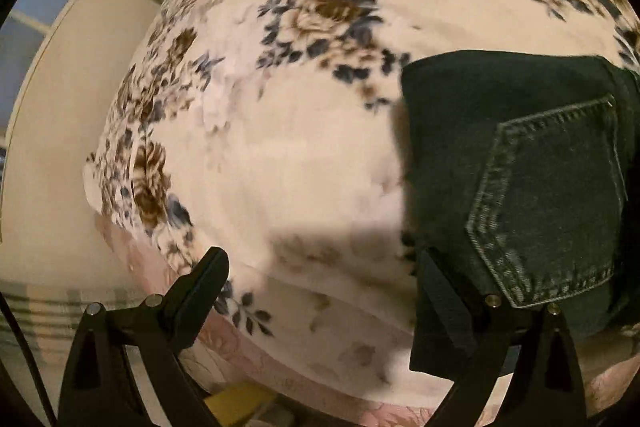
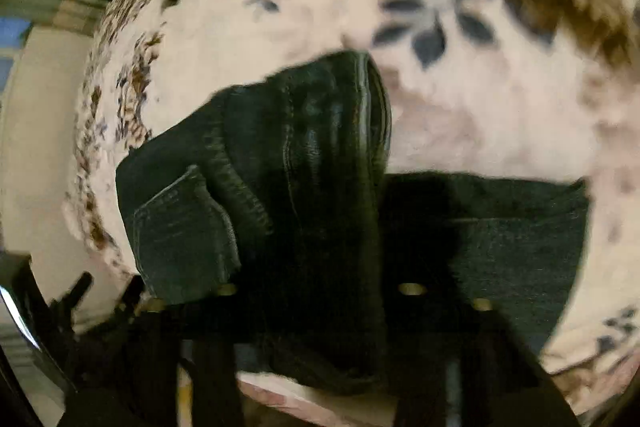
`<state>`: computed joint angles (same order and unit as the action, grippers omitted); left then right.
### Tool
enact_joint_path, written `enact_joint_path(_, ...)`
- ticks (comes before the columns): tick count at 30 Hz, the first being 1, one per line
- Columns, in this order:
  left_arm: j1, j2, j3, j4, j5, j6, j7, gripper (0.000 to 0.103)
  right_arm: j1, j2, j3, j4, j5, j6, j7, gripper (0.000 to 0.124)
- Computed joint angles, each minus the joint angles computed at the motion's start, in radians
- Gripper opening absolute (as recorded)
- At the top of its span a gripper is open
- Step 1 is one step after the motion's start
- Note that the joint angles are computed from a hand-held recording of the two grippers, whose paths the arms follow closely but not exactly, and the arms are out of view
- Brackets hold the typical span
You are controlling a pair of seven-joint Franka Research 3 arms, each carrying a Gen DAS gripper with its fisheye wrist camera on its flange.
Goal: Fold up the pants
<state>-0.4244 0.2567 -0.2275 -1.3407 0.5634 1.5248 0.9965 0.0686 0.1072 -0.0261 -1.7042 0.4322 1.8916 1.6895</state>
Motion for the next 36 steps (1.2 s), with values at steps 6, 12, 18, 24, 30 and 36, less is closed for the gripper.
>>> enact_joint_path(6, 0.013, 0.007, -0.001, 0.042, -0.045, 0.018, 0.01, 0.097, 0.004, -0.093, -0.011, -0.005, -0.116, 0.022, 0.043, 0.009)
enact_joint_path(12, 0.023, 0.034, -0.001, 0.108, -0.123, 0.062, 0.005, 0.097, -0.073, -0.179, -0.064, -0.033, -0.188, -0.061, 0.072, 0.009)
enact_joint_path(18, 0.039, 0.081, -0.005, 0.159, -0.239, 0.126, -0.007, 0.097, -0.151, -0.204, -0.111, -0.112, -0.182, -0.166, 0.039, 0.013)
enact_joint_path(24, 0.076, 0.183, -0.014, 0.268, -0.418, 0.229, -0.001, 0.097, -0.2, -0.139, -0.128, -0.074, -0.094, -0.222, 0.016, 0.056)
enact_joint_path(30, 0.145, 0.344, -0.052, 0.396, -0.655, 0.27, 0.003, 0.096, -0.243, -0.115, -0.149, -0.094, 0.112, -0.097, 0.017, 0.077)
enact_joint_path(36, 0.201, 0.312, -0.075, 0.245, -0.811, 0.429, 0.006, 0.037, -0.271, -0.082, -0.141, -0.178, 0.293, -0.048, 0.04, 0.024)
